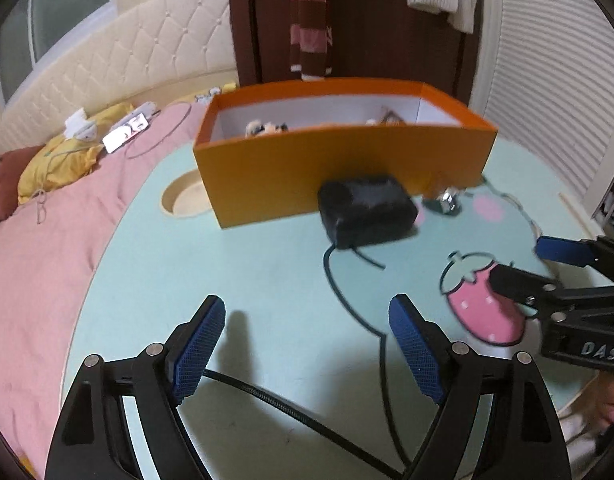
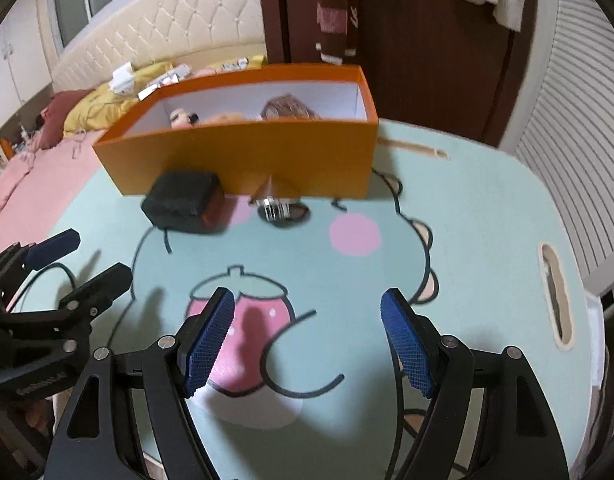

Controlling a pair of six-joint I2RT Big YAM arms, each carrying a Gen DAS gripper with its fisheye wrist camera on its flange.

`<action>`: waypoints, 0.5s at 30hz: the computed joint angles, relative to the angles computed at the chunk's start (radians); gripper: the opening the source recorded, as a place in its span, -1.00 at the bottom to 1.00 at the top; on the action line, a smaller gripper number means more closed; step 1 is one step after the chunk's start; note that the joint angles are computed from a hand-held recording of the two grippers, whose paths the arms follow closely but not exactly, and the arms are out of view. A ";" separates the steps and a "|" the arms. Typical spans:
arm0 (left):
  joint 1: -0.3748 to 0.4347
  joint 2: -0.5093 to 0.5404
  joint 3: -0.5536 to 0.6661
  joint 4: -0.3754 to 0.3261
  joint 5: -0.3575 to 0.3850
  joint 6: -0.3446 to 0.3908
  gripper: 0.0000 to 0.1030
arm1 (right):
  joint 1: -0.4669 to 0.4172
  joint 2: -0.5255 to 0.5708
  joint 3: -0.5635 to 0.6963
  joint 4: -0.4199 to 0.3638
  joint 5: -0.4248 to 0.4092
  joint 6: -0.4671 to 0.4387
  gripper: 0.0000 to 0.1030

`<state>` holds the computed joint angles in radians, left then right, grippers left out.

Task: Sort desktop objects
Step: 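Open both grippers and withdraw them from the orange box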

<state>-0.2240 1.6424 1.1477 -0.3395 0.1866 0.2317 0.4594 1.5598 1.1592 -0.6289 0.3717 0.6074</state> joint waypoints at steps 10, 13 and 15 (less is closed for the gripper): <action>0.003 0.006 -0.031 0.062 0.007 -0.025 0.98 | 0.010 0.011 -0.009 0.005 0.026 -0.024 0.70; 0.002 0.007 -0.036 0.076 0.006 -0.025 0.99 | 0.006 0.013 -0.016 0.011 0.035 -0.013 0.91; 0.000 0.008 -0.039 0.083 0.004 -0.026 0.99 | 0.000 0.017 -0.016 0.006 0.036 -0.001 0.99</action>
